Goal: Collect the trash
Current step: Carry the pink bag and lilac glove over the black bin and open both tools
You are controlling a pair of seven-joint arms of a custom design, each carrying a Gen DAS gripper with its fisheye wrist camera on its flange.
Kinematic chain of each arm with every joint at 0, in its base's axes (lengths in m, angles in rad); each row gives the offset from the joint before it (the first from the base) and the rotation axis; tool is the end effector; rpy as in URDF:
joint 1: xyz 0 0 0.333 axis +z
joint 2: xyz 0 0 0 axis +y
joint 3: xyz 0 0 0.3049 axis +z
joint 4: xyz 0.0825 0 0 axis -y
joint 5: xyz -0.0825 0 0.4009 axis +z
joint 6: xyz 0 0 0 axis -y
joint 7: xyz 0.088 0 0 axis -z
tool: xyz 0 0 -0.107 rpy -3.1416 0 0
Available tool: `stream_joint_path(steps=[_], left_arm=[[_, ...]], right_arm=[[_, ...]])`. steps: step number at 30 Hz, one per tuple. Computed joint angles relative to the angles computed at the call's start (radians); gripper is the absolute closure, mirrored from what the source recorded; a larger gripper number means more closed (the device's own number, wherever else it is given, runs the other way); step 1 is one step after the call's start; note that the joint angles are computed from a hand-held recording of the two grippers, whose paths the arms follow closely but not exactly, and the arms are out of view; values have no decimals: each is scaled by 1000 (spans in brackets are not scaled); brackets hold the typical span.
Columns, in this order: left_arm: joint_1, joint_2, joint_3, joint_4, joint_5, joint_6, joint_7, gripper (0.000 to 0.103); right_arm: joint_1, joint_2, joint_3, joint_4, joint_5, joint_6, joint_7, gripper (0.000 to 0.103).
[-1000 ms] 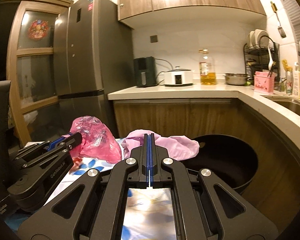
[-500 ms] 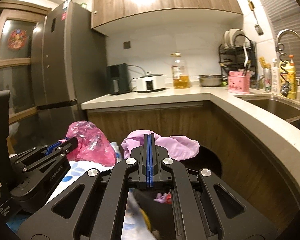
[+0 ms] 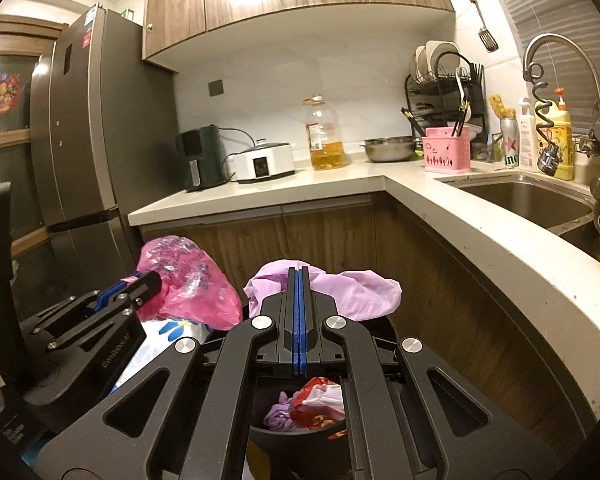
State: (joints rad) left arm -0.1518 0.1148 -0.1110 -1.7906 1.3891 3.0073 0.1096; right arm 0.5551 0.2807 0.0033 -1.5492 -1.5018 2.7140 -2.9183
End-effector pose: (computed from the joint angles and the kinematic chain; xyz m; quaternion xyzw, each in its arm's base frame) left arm 0.5984 -0.2319 0.5478 -0.5547 0.6058 -0.4350 0.3690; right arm 0.5770 0.4021 0.5483 -0.5441 0.5784 -0.3626 0.4878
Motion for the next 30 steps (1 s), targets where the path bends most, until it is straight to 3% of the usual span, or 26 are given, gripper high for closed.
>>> stream_joint_path(steps=[27, 30], left_arm=[[-36, 102, 34, 65, -193, 48, 219, 86], [-32, 109, 34, 58, -238, 65, 269, 72]], right_arm=[[-2, 106, -59, 110, 161, 140, -103, 102], [-11, 117, -65, 112, 208, 174, -117, 100]])
